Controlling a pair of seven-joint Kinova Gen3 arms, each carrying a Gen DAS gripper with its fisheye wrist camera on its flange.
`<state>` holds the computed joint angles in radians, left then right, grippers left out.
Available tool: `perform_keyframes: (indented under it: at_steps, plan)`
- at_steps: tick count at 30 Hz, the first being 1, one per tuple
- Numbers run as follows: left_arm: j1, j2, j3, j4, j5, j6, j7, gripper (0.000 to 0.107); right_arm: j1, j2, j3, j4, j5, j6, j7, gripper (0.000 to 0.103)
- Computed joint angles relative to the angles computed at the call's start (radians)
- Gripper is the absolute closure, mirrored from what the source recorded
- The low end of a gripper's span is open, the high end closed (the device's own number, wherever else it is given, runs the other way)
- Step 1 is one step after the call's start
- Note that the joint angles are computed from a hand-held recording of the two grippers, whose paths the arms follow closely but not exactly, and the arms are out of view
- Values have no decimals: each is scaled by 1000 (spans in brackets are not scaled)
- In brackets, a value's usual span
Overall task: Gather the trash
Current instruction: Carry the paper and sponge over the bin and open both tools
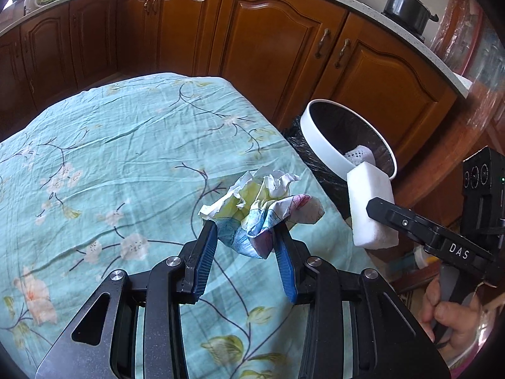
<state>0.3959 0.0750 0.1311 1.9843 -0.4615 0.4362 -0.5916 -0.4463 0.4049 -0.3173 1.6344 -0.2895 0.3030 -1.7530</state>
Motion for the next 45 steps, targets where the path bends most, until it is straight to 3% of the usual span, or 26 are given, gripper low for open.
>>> perform_keyframes:
  at_steps: [19,45]
  plan:
    - [116,82,-3,-139,-44,78,1,72,76,-90,-16,133,-29,-93,-8,46]
    - [145,202,-44,-337,62,114,-194,72,67,-85,80,86,65,-68,-90,45]
